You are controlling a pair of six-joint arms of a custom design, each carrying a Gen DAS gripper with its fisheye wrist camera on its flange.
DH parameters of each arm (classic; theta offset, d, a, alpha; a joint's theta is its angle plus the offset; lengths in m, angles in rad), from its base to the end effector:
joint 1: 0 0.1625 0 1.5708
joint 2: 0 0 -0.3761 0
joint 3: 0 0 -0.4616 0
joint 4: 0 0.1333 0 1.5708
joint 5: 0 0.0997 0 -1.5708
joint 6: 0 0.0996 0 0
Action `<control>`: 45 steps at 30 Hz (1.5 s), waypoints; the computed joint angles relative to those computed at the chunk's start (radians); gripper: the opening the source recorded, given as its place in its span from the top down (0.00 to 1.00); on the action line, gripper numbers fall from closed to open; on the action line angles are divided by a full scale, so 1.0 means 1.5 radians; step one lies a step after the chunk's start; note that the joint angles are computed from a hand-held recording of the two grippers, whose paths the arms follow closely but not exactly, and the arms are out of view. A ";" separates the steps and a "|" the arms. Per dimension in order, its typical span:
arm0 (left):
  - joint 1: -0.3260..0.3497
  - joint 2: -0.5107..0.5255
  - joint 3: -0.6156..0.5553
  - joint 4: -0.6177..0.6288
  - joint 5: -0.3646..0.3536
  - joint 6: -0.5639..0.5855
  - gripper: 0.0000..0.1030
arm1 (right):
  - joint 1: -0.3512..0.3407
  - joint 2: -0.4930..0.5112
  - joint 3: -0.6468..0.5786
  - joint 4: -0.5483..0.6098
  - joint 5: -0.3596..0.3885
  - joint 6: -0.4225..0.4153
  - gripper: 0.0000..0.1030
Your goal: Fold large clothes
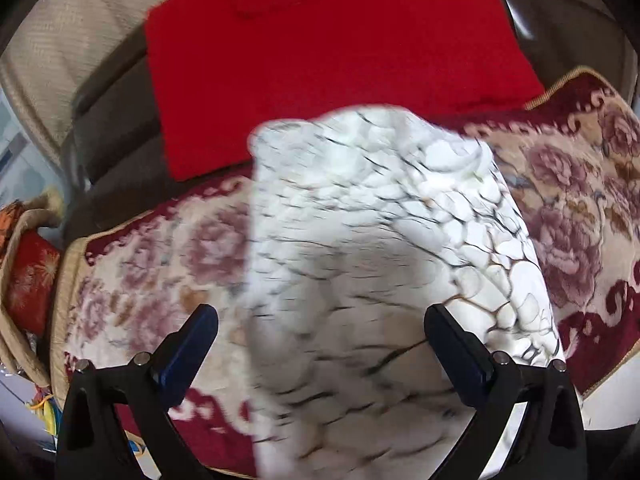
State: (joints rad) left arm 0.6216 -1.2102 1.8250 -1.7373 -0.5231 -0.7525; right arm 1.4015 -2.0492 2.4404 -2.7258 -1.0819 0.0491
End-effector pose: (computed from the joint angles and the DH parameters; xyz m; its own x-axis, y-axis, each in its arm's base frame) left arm -0.3421 -0.5151 0.1601 -0.4903 0.0974 -0.8661 0.5446 0.8101 -0.2172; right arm 0.1124 -0.4112 0.3258 -0.9179 -0.1363 -0.3727 0.1669 0.7194 -0.6742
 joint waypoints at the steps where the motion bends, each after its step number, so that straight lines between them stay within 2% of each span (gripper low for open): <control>1: 0.005 0.015 -0.011 0.021 -0.009 -0.008 0.00 | 0.001 -0.001 -0.001 0.003 0.001 -0.004 0.36; 3: 0.012 0.048 -0.023 0.056 0.003 -0.036 0.00 | -0.005 -0.012 0.000 0.025 0.024 -0.010 0.36; 5: 0.009 0.052 -0.012 0.029 0.021 -0.033 0.00 | -0.025 -0.038 0.002 0.060 0.053 -0.016 0.36; 10: 0.010 0.047 -0.014 0.021 0.008 -0.029 0.00 | -0.035 -0.050 -0.001 0.058 0.058 0.004 0.36; 16: -0.002 -0.022 0.051 -0.073 -0.005 0.026 0.00 | -0.009 -0.026 -0.007 0.041 -0.005 0.006 0.36; 20: -0.026 -0.125 0.127 -0.108 -0.014 0.037 0.00 | 0.006 0.024 -0.019 0.017 -0.038 0.038 0.33; 22: -0.031 -0.168 0.149 -0.093 -0.008 0.024 0.00 | 0.016 0.048 -0.024 0.004 -0.047 0.051 0.29; 27: -0.028 -0.270 0.174 0.054 0.031 -0.077 0.00 | 0.036 0.134 -0.040 -0.078 -0.068 0.082 0.26; 29: -0.020 -0.297 0.179 0.099 0.048 -0.099 0.00 | 0.051 0.176 -0.060 -0.093 -0.104 0.121 0.25; 30: -0.012 -0.310 0.183 0.088 0.047 -0.085 0.00 | 0.061 0.199 -0.074 -0.092 -0.121 0.123 0.25; 33: 0.030 -0.334 0.190 -0.013 0.002 0.018 0.00 | 0.082 0.239 -0.094 -0.105 -0.151 0.146 0.23; 34: 0.045 -0.334 0.188 -0.046 -0.012 0.047 0.00 | 0.090 0.251 -0.105 -0.098 -0.160 0.146 0.23; 36: 0.073 -0.328 0.184 -0.122 -0.043 0.106 0.00 | 0.115 0.272 -0.130 -0.093 -0.219 0.132 0.23; 39: 0.105 -0.303 0.179 -0.251 -0.099 0.210 0.00 | 0.122 0.284 -0.146 -0.120 -0.245 0.124 0.21; 42: 0.135 -0.263 0.167 -0.381 -0.169 0.300 0.00 | 0.128 0.302 -0.183 -0.098 -0.302 0.095 0.20; 44: 0.162 -0.230 0.144 -0.426 -0.242 0.324 0.00 | 0.121 0.317 -0.216 -0.038 -0.304 0.080 0.19; 45: 0.171 -0.218 0.135 -0.437 -0.265 0.326 0.00 | 0.117 0.325 -0.232 -0.006 -0.299 0.075 0.19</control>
